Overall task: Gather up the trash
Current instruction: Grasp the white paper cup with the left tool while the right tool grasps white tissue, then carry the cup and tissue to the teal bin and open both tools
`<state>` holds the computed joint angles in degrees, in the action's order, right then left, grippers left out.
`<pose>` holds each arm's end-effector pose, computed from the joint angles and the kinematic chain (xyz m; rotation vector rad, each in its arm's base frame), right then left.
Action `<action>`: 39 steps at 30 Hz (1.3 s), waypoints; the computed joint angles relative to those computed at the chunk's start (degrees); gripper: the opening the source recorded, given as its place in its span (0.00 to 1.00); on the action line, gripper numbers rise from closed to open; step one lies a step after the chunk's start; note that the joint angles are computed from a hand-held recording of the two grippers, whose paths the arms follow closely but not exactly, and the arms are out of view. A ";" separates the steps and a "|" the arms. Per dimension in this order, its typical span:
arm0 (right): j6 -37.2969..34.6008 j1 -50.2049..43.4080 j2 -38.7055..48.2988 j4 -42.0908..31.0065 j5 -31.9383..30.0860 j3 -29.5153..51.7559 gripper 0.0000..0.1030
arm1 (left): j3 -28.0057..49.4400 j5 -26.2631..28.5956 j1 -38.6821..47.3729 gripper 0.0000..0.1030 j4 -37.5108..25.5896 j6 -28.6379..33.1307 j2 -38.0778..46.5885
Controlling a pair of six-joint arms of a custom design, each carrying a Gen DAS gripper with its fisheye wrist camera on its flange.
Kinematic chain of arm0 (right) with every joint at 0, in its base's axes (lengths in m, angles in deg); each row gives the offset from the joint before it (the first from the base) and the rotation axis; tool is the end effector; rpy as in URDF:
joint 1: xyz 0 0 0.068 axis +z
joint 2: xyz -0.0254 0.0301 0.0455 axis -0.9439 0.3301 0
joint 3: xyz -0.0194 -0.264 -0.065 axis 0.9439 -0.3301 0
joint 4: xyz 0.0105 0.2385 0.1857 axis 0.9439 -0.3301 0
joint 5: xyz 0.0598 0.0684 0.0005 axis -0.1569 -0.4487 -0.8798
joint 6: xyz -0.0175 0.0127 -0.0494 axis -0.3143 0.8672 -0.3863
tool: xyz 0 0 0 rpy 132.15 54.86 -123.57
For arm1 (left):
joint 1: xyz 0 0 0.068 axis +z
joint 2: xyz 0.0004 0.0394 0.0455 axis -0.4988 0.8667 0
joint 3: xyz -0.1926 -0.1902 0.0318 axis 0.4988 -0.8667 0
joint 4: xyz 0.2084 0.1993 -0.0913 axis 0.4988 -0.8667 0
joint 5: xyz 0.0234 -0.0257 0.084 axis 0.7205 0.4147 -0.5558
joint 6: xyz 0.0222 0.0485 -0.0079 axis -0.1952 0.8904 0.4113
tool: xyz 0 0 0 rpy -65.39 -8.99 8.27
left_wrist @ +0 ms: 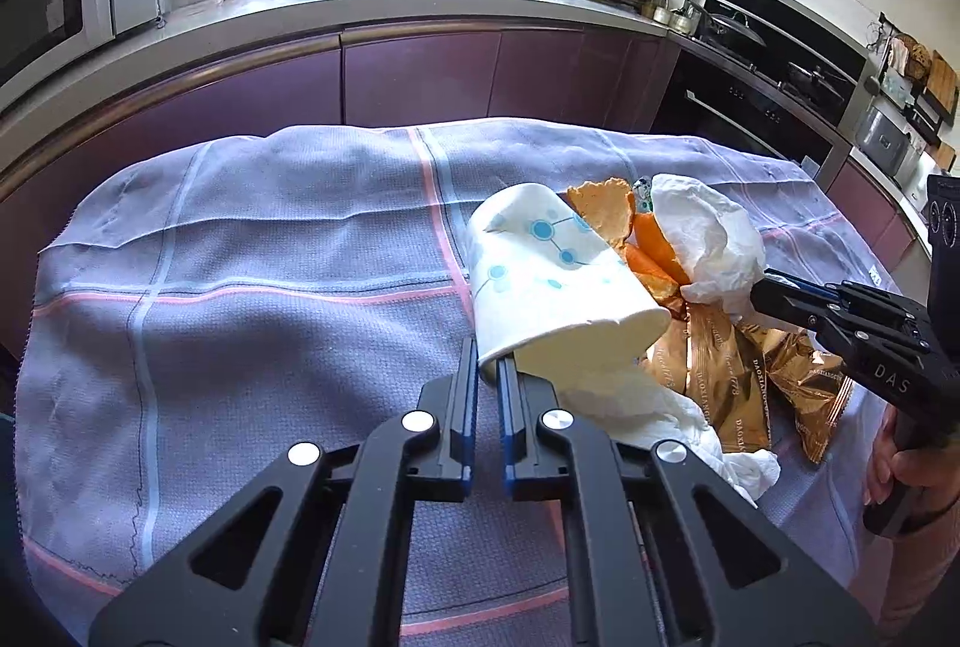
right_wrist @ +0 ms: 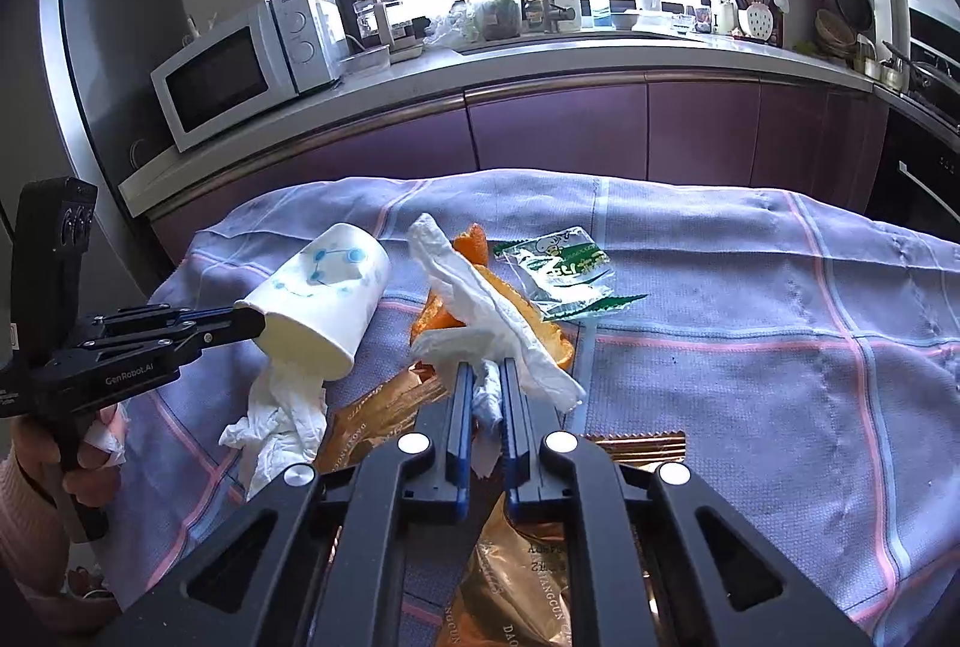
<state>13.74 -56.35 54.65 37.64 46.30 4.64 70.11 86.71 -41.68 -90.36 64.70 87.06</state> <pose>0.1865 0.0410 0.1575 0.2833 2.2535 0.1405 0.3356 -0.0860 0.1252 0.7923 2.2700 -0.5199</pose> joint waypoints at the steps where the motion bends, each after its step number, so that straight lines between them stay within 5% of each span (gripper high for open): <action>1: 0.15 0.33 -0.86 -0.51 0.28 0.07 0.07 | -0.35 0.35 0.39 0.06 0.15 -0.03 -0.60; 10: 1.27 7.10 -6.68 -4.81 5.15 2.58 0.06 | -4.56 4.72 6.52 0.05 -0.74 1.09 -8.87; 16: 1.90 14.41 -3.04 -2.21 7.02 6.31 0.06 | -6.77 10.92 15.43 0.05 -3.09 2.53 -16.52; 27: 0.00 24.75 22.14 13.80 3.00 18.04 0.06 | -1.98 22.35 40.29 0.05 -13.58 13.42 -15.87; 39: -4.27 28.38 49.57 16.49 -7.21 40.19 0.06 | 11.56 22.30 57.62 0.05 -15.43 18.26 0.51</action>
